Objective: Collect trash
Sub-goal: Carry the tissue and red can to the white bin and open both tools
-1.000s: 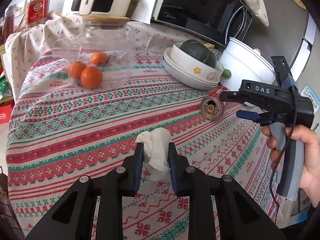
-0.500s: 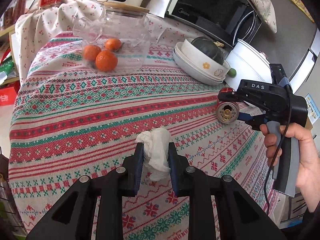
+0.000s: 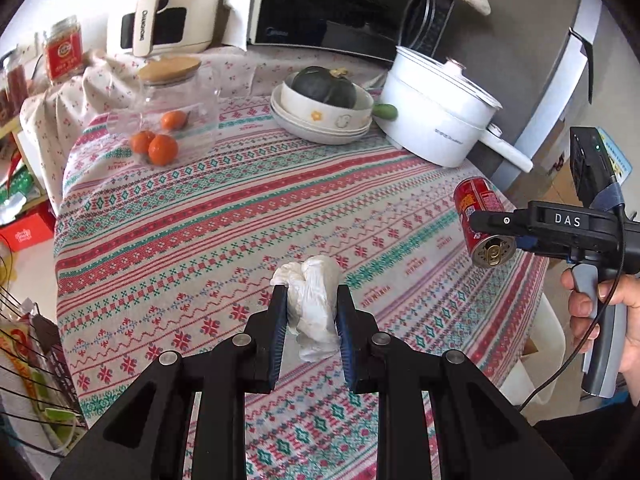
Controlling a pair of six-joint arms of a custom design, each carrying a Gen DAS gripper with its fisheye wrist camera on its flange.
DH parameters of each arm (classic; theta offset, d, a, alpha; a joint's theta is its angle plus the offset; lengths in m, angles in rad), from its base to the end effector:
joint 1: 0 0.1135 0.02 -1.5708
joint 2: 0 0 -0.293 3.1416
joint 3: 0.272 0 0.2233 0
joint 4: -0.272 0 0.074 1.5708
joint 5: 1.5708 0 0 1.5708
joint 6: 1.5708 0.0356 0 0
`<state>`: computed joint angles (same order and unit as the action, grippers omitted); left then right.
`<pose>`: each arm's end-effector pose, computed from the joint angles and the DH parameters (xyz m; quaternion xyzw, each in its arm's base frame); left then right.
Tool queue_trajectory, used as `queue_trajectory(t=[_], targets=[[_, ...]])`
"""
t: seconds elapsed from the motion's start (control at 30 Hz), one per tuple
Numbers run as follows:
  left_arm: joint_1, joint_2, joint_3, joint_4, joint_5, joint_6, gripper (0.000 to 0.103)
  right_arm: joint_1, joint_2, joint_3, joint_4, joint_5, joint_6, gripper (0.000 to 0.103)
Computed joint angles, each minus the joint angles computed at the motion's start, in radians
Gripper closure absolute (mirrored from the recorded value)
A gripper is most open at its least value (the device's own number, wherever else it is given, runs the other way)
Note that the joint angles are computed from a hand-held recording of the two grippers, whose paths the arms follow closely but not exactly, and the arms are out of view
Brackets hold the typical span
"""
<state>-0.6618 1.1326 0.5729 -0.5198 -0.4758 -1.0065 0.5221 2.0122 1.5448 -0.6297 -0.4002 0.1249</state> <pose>0.1360 -0.0852 0.2223 -0.2181 0.9189 -0.0215 0.3281 0.3510 0.2180 0.2400 -0.2337 0.9248 0.2563 0.1566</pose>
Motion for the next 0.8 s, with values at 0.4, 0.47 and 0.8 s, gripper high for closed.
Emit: queue_trajectory(t=[0.4, 0.47, 0.8], targets=[[-0.462, 0.29, 0.349, -0.278, -0.168, -0.361, 0.078, -0.265, -0.277, -0.253, -0.074, -0.186, -0.306, 0.037], [-0.495, 0.338, 0.384, -0.267, -0.176, -0.387, 0.078, -0.323, -0.311, -0.284, -0.099, -0.21, -0.368, 0.037], [-0.475, 0.582, 0.524, -0.029, -0.077, -0.25, 0.078, -0.606, -0.294, -0.273, -0.266, -0.231, -0.616, 0.037]])
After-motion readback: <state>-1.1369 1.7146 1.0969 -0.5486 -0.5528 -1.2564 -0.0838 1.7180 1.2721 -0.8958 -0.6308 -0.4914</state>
